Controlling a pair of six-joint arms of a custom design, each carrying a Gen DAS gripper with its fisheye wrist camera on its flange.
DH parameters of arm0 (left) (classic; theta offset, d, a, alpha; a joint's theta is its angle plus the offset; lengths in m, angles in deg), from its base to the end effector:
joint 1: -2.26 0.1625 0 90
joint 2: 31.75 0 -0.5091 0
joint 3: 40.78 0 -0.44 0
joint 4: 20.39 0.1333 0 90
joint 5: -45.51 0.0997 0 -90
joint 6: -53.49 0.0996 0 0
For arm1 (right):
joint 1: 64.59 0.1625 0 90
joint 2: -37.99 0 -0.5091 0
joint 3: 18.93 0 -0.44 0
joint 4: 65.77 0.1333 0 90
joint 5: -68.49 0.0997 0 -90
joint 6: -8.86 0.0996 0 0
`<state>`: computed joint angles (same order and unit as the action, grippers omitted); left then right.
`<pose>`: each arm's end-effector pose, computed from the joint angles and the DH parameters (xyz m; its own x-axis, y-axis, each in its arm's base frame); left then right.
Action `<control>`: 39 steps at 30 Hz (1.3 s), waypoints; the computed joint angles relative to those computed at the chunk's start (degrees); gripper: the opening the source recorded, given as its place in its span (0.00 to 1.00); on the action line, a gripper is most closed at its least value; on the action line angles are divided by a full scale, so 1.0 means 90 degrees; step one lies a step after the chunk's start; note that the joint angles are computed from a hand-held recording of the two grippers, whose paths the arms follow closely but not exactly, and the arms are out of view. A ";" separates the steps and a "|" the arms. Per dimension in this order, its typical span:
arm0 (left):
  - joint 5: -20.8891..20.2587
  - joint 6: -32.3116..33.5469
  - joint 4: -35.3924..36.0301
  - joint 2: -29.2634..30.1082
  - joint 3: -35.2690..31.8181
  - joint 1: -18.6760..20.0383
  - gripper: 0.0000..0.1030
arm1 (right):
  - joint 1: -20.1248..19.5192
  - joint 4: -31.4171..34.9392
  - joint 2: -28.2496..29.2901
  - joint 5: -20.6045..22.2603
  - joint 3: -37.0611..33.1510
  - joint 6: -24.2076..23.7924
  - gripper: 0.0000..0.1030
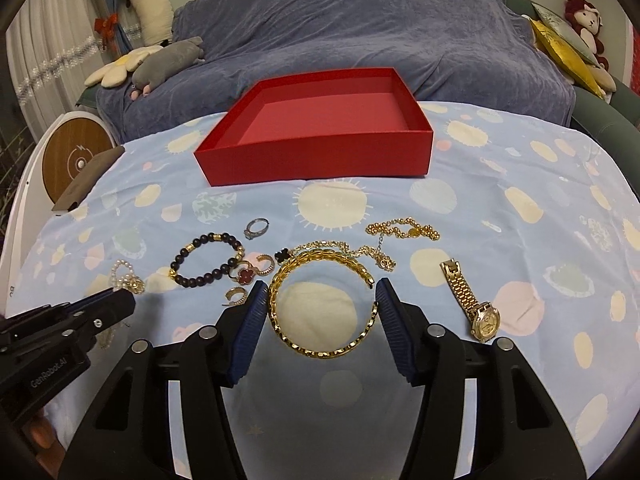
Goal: Organize jewelry
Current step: 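Lift the pearl strand with the left gripper while the right gripper grasps the gold bangle, then carry pearl strand and bangle into the red box and open both grippers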
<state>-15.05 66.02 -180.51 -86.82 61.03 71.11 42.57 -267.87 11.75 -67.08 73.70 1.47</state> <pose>-0.0894 -0.7363 0.2194 -0.7897 0.3149 -0.5265 0.5148 0.8070 -0.2895 0.2814 -0.7006 0.0071 -0.7864 0.1937 0.5866 -0.3097 0.6979 -0.6457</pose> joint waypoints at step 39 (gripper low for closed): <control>-0.0270 0.0225 0.1815 0.3524 -0.6093 0.0019 0.48 | -0.0832 0.2484 0.0525 0.0809 -0.3902 -0.0612 0.66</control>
<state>-17.49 68.04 -164.18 -55.11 6.19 71.27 35.07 -245.52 16.47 -59.81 38.58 -4.03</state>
